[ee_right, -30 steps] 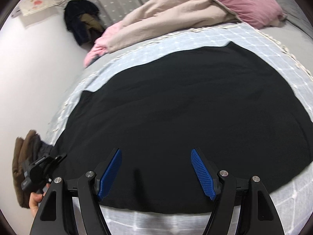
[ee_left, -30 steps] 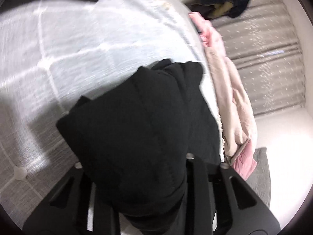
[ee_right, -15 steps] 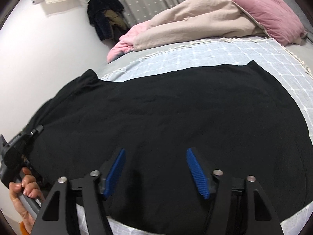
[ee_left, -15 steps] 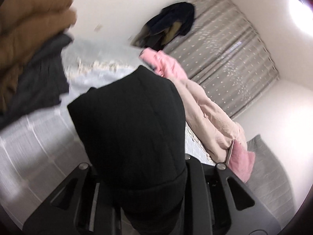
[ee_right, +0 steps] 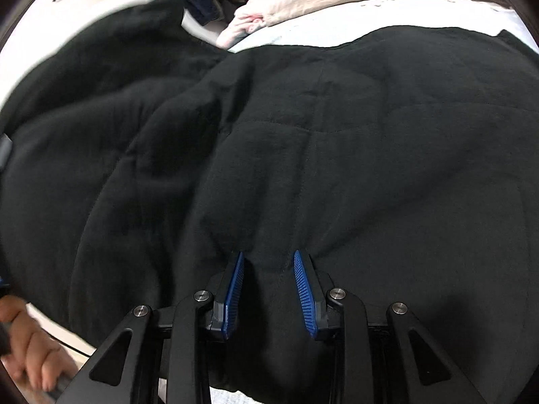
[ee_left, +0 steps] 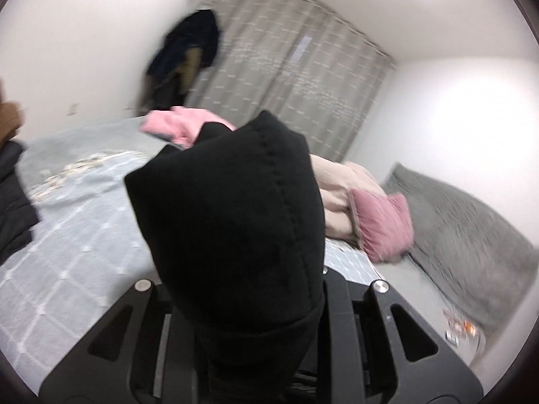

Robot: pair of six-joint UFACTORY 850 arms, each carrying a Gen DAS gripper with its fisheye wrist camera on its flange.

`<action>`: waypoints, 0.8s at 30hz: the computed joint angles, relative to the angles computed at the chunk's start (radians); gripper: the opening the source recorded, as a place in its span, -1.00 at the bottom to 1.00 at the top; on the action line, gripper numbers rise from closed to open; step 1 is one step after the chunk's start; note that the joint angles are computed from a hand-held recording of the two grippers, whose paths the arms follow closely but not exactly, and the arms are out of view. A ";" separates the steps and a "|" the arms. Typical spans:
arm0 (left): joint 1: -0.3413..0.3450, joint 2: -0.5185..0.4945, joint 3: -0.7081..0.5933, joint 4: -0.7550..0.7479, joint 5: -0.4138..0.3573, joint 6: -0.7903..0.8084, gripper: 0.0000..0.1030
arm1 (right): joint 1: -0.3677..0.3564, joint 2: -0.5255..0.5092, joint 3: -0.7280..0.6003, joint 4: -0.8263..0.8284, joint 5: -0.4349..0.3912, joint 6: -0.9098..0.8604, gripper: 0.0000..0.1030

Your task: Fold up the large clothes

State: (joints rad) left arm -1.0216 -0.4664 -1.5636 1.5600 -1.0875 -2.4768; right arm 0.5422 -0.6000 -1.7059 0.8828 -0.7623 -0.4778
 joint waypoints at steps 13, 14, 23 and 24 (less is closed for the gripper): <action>0.043 -0.184 -0.251 -0.081 0.311 0.219 -0.50 | -0.189 0.117 0.111 0.124 -0.062 -0.029 0.21; 0.047 -0.205 -0.277 -0.112 0.334 0.257 -0.50 | -0.212 0.133 0.133 0.129 -0.040 -0.016 0.21; 0.051 -0.527 -0.731 -0.720 0.389 1.089 -0.44 | -0.362 0.200 0.230 0.304 -0.005 -0.035 0.29; 0.043 -0.567 -0.788 -0.744 0.350 1.176 -0.42 | -0.370 0.202 0.232 0.327 -0.013 -0.048 0.32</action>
